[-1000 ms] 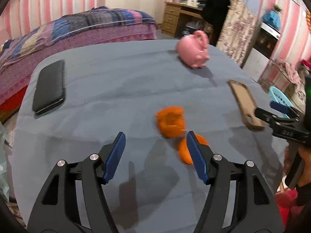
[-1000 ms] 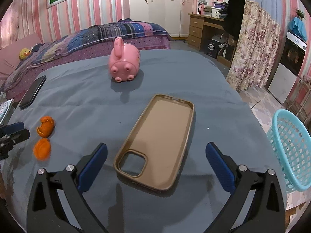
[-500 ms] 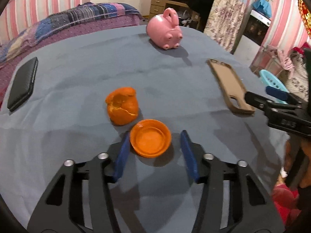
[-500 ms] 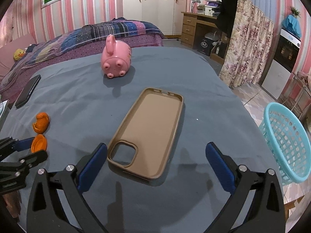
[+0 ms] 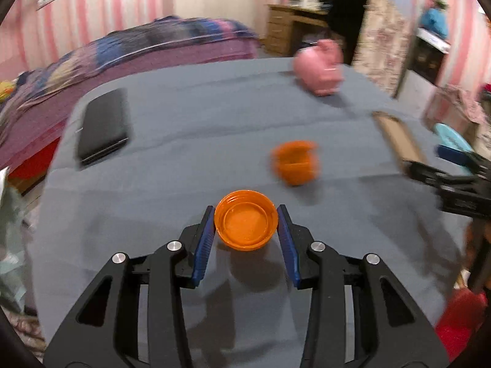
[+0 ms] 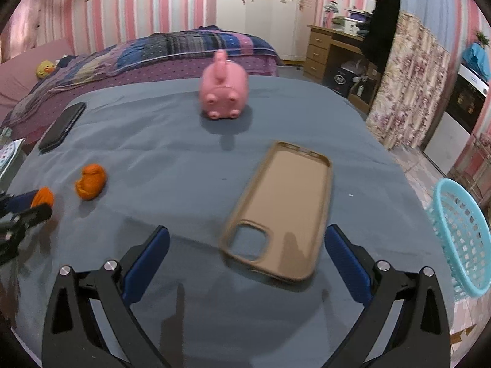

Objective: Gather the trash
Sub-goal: 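Grasp the orange fruit with the right tool while left holds the bowl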

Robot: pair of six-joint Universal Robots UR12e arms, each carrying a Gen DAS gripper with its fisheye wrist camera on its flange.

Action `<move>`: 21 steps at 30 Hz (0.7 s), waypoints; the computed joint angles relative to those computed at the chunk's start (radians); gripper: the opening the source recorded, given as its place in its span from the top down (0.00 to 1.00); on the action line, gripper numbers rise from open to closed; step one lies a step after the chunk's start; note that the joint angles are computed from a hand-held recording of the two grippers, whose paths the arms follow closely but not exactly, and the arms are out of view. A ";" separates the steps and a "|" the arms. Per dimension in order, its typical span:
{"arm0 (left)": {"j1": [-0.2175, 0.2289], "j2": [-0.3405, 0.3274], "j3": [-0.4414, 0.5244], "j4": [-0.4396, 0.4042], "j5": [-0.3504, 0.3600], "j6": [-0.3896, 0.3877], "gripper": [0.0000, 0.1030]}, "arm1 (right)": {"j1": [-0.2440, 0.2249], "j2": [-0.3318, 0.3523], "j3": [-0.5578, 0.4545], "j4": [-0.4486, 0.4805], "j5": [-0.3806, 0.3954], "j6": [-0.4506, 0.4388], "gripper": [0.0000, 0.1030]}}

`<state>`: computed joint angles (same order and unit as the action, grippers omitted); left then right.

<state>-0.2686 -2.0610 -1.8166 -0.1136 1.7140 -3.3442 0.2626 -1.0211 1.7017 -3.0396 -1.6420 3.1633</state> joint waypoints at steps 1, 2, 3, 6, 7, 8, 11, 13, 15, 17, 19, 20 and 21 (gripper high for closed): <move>0.012 0.001 -0.005 0.000 0.016 -0.022 0.62 | 0.006 0.002 -0.004 0.002 0.005 -0.003 0.04; 0.020 0.002 -0.011 0.010 0.020 -0.034 0.62 | 0.009 0.003 -0.005 0.003 0.005 -0.003 0.04; 0.027 0.002 -0.016 0.020 0.029 -0.046 0.62 | 0.015 0.005 -0.009 0.005 0.008 -0.008 0.04; 0.046 0.000 -0.021 0.043 0.064 -0.073 0.62 | 0.026 0.009 -0.012 -0.006 0.011 -0.016 0.04; 0.052 0.001 -0.023 0.051 0.071 -0.083 0.62 | 0.030 0.012 -0.014 -0.011 0.021 -0.017 0.04; 0.058 0.002 -0.026 0.064 0.075 -0.090 0.62 | 0.034 0.014 -0.015 -0.017 0.033 -0.016 0.04; 0.065 -0.002 -0.034 0.108 0.101 -0.104 0.62 | 0.043 0.021 -0.022 -0.029 0.075 -0.024 0.04; 0.067 -0.007 -0.031 0.092 0.104 -0.125 0.62 | 0.049 0.028 -0.033 -0.020 0.087 -0.029 0.04; 0.066 -0.011 -0.026 0.079 0.108 -0.133 0.62 | 0.057 0.040 -0.048 -0.005 0.110 -0.035 0.04; 0.067 -0.012 -0.027 0.090 0.111 -0.137 0.62 | 0.065 0.048 -0.063 0.016 0.121 -0.044 0.04; 0.072 -0.012 -0.027 0.083 0.097 -0.146 0.62 | 0.075 0.059 -0.086 0.041 0.121 -0.066 0.04; 0.074 -0.012 -0.027 0.083 0.092 -0.149 0.62 | 0.078 0.062 -0.091 0.045 0.124 -0.069 0.04; 0.075 -0.012 -0.029 0.084 0.087 -0.154 0.62 | 0.081 0.068 -0.105 0.054 0.133 -0.075 0.04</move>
<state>-0.1932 -2.0725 -1.8457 -0.0298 1.8007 -3.4980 0.3439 -0.9535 1.5970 -2.9858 -1.5085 3.0881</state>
